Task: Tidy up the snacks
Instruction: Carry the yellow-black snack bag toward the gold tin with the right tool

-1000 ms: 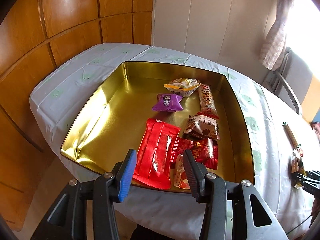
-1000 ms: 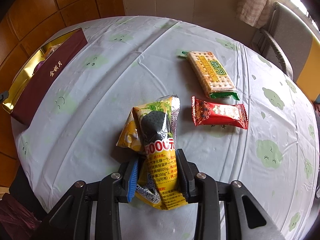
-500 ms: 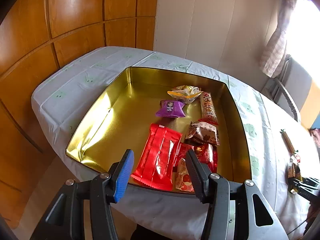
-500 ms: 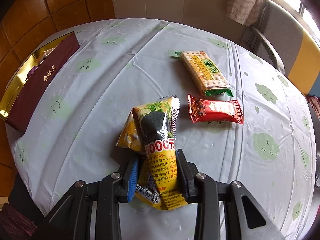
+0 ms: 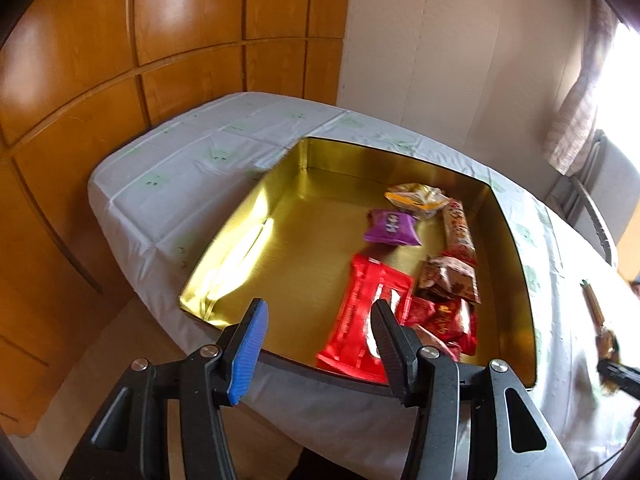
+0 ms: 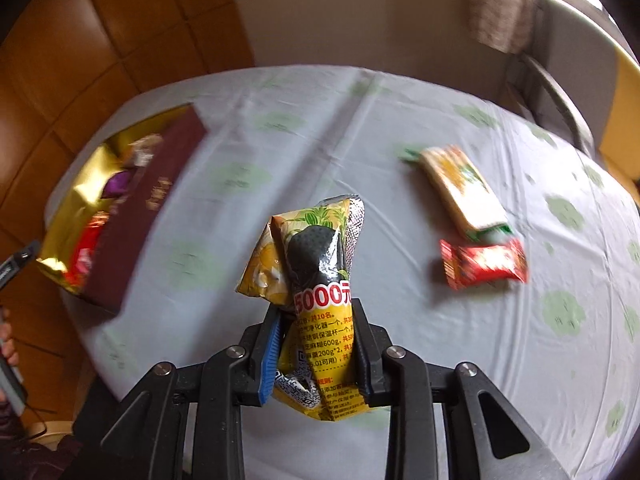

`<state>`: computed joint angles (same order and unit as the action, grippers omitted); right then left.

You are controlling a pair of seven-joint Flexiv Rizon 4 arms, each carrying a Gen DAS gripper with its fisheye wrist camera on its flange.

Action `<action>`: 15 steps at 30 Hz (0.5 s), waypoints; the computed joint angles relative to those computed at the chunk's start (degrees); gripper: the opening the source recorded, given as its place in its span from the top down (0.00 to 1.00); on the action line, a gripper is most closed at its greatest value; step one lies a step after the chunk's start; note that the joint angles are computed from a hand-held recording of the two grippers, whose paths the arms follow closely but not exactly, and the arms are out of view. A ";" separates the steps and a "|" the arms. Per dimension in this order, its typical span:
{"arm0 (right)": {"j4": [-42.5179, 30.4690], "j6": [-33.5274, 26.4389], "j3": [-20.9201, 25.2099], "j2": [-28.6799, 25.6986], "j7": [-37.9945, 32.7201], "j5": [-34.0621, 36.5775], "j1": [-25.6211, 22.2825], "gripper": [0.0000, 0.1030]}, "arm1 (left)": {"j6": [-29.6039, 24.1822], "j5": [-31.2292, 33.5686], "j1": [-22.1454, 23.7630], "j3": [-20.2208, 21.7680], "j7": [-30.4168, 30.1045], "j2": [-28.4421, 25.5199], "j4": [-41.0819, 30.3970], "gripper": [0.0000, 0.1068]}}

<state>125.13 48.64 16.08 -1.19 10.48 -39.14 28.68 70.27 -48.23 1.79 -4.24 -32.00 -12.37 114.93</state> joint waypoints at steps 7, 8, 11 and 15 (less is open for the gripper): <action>-13.59 5.34 -3.09 -9.83 -10.30 -3.61 2.13 0.70 | 0.17 -1.28 0.75 -0.03 -0.19 -0.49 -0.61 0.49; -15.84 6.35 -3.57 -11.48 -12.24 -3.19 2.50 0.70 | 0.40 -1.81 0.86 -0.09 -0.13 -0.54 -0.60 0.49; -23.28 7.68 -4.78 -16.89 -17.87 -0.69 4.16 0.70 | 1.14 -2.98 1.14 -0.22 0.20 -0.87 -0.82 0.49; -33.94 6.59 -5.90 -24.43 -25.55 5.51 6.06 0.70 | 1.67 -3.65 1.53 -0.19 0.24 -1.19 -0.94 0.49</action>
